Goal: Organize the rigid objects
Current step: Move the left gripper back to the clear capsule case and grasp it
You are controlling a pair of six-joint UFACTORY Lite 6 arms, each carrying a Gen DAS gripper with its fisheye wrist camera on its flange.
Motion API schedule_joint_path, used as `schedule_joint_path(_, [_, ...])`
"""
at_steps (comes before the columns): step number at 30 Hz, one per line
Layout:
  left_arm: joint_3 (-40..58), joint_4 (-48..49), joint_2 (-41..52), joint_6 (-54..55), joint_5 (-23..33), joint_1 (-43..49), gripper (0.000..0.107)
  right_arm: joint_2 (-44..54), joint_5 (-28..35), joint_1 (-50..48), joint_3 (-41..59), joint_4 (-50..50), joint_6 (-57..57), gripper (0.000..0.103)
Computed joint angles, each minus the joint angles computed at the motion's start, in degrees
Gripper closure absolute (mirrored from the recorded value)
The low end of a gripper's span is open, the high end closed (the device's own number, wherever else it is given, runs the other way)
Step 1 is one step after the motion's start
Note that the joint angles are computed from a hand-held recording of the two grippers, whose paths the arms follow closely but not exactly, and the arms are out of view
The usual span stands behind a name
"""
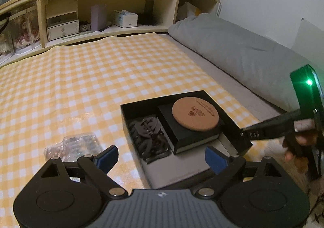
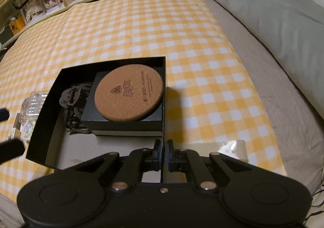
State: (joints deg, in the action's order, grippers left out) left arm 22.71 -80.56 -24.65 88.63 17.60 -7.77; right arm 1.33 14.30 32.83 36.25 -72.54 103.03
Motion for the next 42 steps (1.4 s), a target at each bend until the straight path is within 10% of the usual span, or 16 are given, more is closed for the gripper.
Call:
schedule_joint_path(17, [-10.3, 12.6, -15.6, -6.8, 11.4, 16.7, 0.004, 0.9, 2.8, 2.3, 1.1, 0.8, 0.2, 0.098])
schedule_joint_path(32, [-0.8, -8.0, 6.9, 10.0, 8.5, 25.1, 0.006, 1.3, 2.8, 2.5, 1.1, -0.5, 1.7, 0.098])
schedule_joint_path(42, [12.1, -19.9, 26.5, 18.3, 7.8, 24.8, 0.044, 2.2, 2.9, 2.5, 2.2, 0.7, -0.2, 0.097])
